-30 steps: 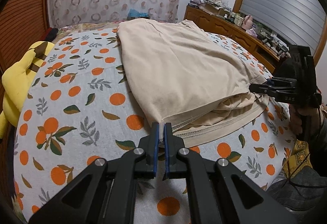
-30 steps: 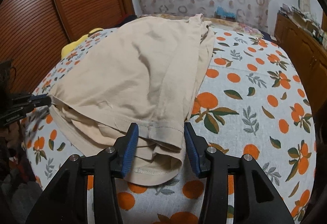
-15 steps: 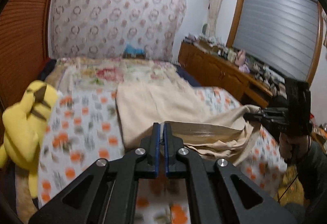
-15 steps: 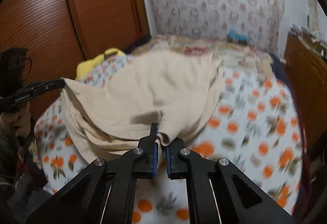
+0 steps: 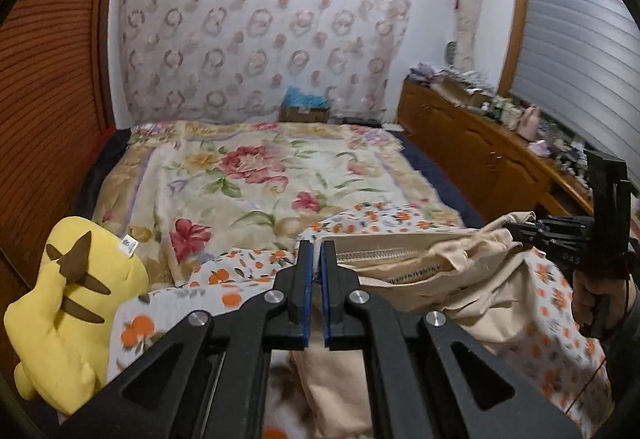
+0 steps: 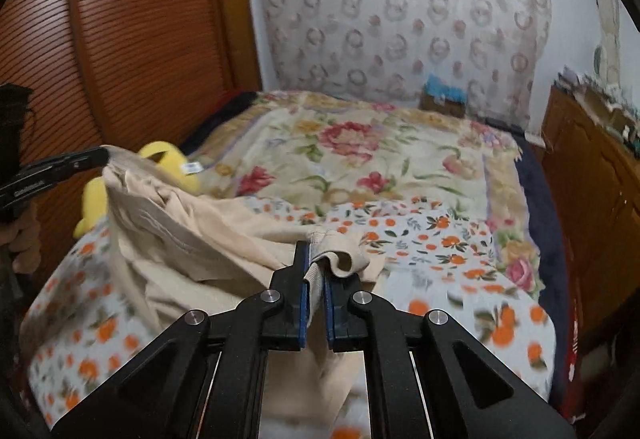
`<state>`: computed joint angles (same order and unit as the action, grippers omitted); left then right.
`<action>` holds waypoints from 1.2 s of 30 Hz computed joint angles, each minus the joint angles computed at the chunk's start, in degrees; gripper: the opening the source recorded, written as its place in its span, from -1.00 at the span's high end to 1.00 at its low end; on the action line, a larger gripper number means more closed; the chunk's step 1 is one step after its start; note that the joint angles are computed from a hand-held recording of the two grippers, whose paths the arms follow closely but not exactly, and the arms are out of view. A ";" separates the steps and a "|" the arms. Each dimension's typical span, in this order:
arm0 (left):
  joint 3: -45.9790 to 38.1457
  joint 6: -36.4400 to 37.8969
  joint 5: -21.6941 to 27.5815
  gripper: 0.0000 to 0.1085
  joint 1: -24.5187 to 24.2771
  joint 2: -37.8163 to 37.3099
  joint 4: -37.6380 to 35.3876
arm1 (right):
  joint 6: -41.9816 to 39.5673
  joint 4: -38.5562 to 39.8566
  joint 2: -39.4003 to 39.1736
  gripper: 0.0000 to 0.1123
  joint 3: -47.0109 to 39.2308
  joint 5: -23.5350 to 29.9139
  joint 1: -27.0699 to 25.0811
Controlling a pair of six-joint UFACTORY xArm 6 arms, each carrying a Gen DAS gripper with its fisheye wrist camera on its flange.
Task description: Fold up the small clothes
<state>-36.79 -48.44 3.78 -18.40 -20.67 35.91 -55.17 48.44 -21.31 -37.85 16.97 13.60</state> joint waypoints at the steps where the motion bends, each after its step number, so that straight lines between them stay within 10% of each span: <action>1: -0.70 -0.98 -0.72 0.99 0.50 1.57 0.97 | -0.75 1.11 3.04 0.92 -2.12 0.30 -0.27; 7: -2.21 5.88 -3.25 0.92 1.35 7.07 -5.99 | 0.00 3.38 11.99 0.58 -8.56 1.08 -1.68; 11: -1.04 9.23 -2.70 0.26 0.82 5.54 -7.57 | -3.18 7.16 11.05 0.38 -9.08 -0.13 -2.29; 20: 3.70 35.24 -0.48 0.14 -6.17 3.72 -36.19 | -11.38 5.13 5.30 0.24 -3.37 5.16 -2.18; 28: 4.98 38.14 -1.30 0.14 -7.84 4.23 -39.48 | -11.46 4.26 10.79 0.21 -5.90 1.64 -1.89; 30: 5.23 38.14 -1.45 0.14 -7.81 4.17 -39.61 | -12.80 5.48 11.95 0.23 -7.12 2.60 -2.33; 33: 5.48 39.46 -1.73 0.14 -8.14 4.13 -41.58 | -15.34 8.37 13.76 0.88 -9.66 7.45 -3.84; 36: 5.97 39.98 -2.27 0.14 -8.20 3.66 -42.36 | -19.94 14.35 13.83 0.95 -10.63 8.11 -4.33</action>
<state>-30.82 -8.45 1.51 -26.60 -17.01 -6.45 -75.11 62.79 -7.48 -48.48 25.08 9.27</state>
